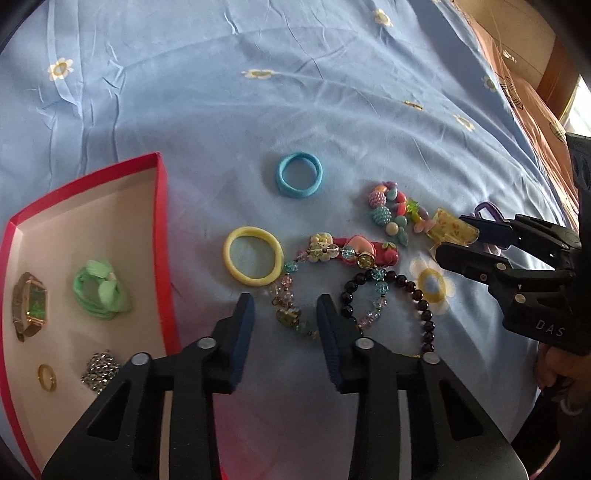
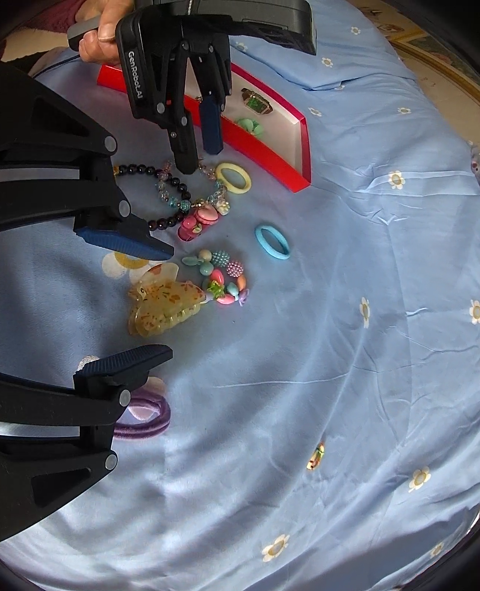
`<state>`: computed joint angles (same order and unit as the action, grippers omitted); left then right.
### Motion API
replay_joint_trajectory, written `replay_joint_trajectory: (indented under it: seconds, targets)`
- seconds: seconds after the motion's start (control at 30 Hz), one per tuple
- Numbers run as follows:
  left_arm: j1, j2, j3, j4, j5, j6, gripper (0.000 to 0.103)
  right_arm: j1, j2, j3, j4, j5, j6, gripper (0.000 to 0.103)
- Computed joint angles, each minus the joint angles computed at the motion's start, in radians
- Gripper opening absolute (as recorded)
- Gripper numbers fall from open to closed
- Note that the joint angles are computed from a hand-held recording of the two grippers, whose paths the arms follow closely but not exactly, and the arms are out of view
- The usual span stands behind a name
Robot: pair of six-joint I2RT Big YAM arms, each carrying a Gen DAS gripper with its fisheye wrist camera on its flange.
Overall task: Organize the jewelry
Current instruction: 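Move both tools back over the remaining jewelry, then grasp the pastel beaded bracelet with the left tool while the right tool grasps the yellow butterfly clip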
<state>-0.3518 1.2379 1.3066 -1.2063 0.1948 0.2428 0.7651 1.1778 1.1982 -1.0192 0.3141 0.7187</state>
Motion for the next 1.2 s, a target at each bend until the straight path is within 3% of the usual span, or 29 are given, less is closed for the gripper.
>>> replay_joint_trajectory:
  seconds: [0.13, 0.2, 0.27, 0.93, 1.2]
  targets:
    - [-0.006, 0.002, -0.003, 0.006, 0.008, 0.009, 0.013, 0.000, 0.004, -0.004, 0.006, 0.004, -0.004, 0.048]
    - [-0.006, 0.000, -0.005, 0.008, 0.017, 0.014, 0.011, 0.003, 0.007, -0.003, 0.003, 0.014, -0.003, 0.045]
    - [-0.004, -0.004, -0.007, 0.011, 0.024, 0.015, 0.011, 0.003, 0.009, -0.002, -0.007, 0.024, 0.003, 0.034]
    - [0.094, -0.114, 0.031, 0.011, 0.181, -0.014, 0.010, 0.076, -0.017, 0.048, 0.011, 0.092, 0.060, 0.033]
    - [0.179, -0.134, 0.053, 0.001, 0.237, -0.010, 0.010, 0.109, 0.019, 0.099, 0.023, 0.093, 0.048, 0.033]
